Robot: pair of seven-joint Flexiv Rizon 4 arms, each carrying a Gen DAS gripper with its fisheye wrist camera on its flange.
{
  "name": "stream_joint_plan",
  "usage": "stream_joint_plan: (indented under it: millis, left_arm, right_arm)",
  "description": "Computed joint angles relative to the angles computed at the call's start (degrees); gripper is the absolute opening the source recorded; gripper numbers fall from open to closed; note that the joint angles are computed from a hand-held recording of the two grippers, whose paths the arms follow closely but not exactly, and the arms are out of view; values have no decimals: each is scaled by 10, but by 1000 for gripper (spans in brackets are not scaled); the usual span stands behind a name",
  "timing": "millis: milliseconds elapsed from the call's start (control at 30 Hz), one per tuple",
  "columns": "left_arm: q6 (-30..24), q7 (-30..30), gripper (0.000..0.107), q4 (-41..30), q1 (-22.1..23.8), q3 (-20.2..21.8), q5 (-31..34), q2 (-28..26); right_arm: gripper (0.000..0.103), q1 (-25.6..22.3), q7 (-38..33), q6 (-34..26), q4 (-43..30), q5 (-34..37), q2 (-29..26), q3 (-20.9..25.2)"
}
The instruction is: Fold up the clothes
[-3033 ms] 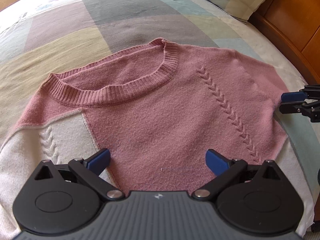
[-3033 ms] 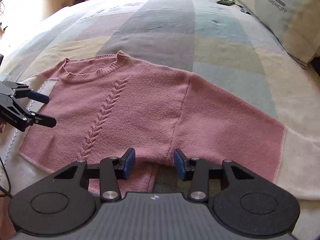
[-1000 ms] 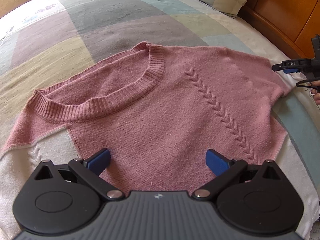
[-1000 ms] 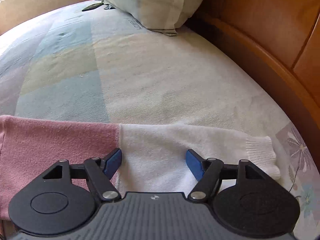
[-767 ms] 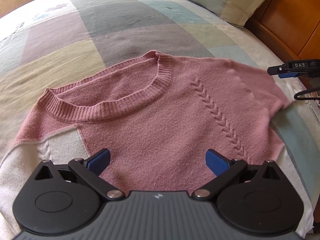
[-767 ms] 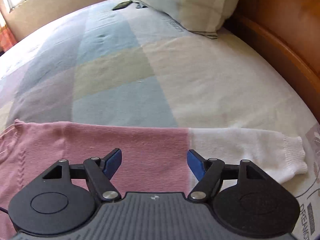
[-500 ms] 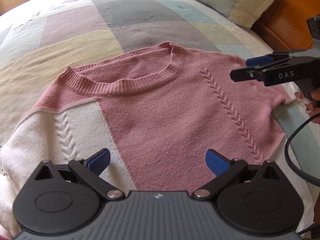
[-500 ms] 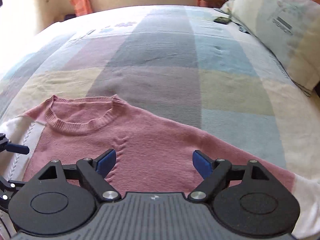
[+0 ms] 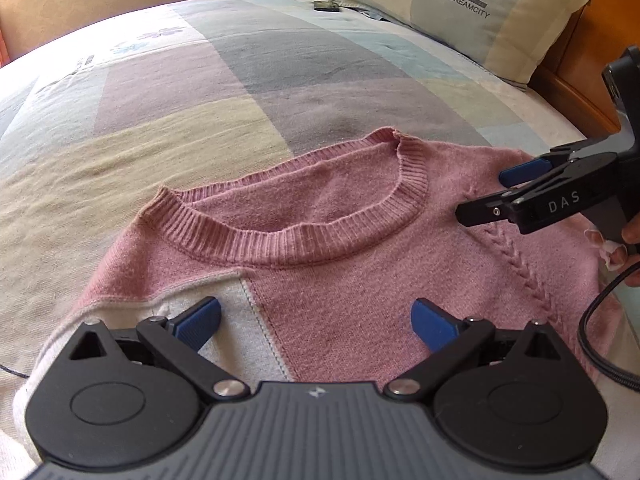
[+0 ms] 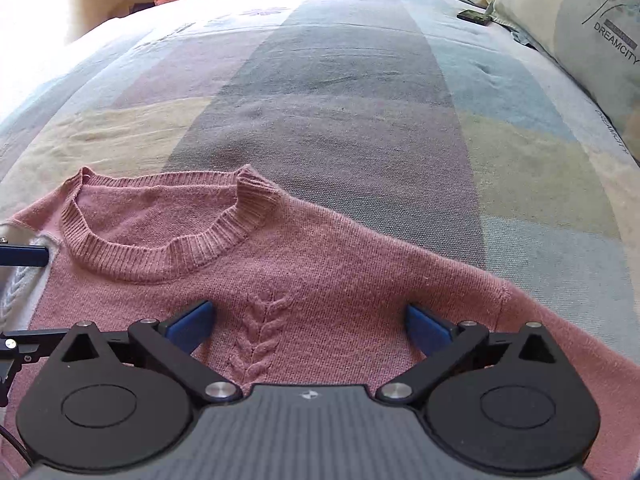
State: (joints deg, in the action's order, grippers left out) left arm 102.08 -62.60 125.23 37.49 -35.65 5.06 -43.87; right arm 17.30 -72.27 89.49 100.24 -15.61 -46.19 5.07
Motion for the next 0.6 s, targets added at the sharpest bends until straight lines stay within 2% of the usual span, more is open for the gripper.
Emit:
stream_joint_plan:
  millis: [100, 233, 400, 467, 533, 567, 600]
  left_arm:
    - [8, 8, 101, 43, 22, -6, 19, 24]
    - [57, 26, 101, 116, 46, 2, 77, 56]
    - [89, 50, 101, 161, 49, 23, 139, 66]
    - [101, 59, 101, 172, 42, 35, 156, 66]
    - [110, 59, 101, 177, 33, 45, 161, 67]
    - [111, 51, 101, 175, 27, 48, 155, 70]
    - [120, 43, 101, 174, 15, 58, 150, 73]
  right_arm:
    - [103, -32, -28, 36, 51, 5, 33, 37]
    - [103, -19, -70, 115, 166, -1, 92, 24]
    - [103, 22, -77, 143, 281, 21, 141, 11]
    - [103, 49, -72, 158, 303, 38, 140, -5]
    - [103, 113, -108, 216, 320, 89, 120, -50]
    - [103, 126, -123, 228, 322, 105, 114, -56]
    - [103, 122, -107, 216, 323, 85, 121, -60]
